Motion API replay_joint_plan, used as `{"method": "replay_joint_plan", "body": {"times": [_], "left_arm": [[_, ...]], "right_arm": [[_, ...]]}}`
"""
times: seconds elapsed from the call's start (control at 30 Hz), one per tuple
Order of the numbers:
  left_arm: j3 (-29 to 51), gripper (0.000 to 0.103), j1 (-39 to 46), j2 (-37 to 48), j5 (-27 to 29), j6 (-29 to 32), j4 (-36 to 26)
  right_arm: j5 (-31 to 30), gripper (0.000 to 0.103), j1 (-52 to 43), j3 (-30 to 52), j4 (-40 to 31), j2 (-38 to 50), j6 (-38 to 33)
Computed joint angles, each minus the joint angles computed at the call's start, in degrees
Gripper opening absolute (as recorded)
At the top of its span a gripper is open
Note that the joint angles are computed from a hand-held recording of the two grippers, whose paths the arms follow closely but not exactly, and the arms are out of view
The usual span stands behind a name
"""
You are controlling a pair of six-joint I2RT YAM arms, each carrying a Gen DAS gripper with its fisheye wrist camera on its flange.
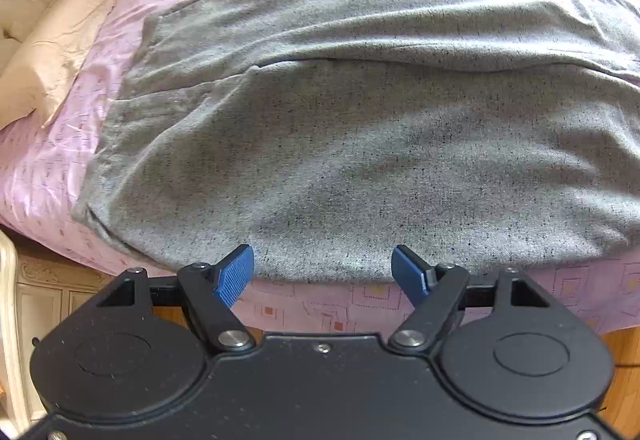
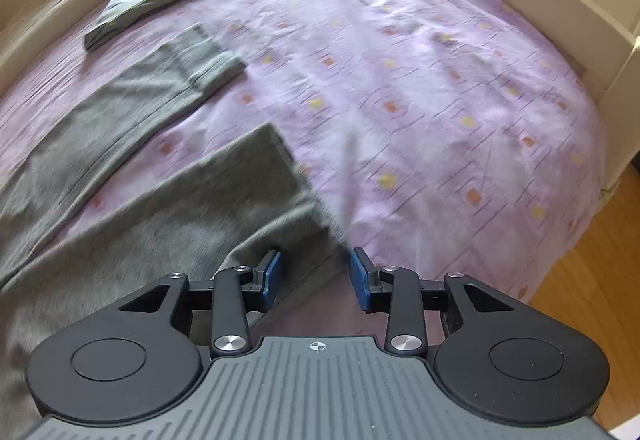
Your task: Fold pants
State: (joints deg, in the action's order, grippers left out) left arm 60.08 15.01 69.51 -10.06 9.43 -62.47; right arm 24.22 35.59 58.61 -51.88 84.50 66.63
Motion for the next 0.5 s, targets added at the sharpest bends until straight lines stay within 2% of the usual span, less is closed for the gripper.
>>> {"method": "replay_joint_plan", "body": {"times": [0.1, 0.27, 0.4, 0.5], "left_arm": [[-0.6, 0.078, 0.7, -1.4, -0.7, -0.2, 0.1], [-1.9, 0.078, 2.1, -1.9, -2.0, -1.9, -0.8], [-2.4, 0.078, 3.0, -1.8, -2.1, -3.3, -1.6], [-2.8, 0.078, 2.9, -3.1, -2.3, -3.5, -2.1]], "right_arm": [[2.0, 0.035, -2.0, 0.1, -0.3, -1.8, -1.6], [1.1, 0.036, 2.3, -4.1, 0.9, -9.9, 3.2], [0.9, 0.038, 9.0, -6.3, 0.0, -12.4, 14.1], [0.5, 0.038, 12.5, -8.7, 1.8, -13.6, 21.4]]}}
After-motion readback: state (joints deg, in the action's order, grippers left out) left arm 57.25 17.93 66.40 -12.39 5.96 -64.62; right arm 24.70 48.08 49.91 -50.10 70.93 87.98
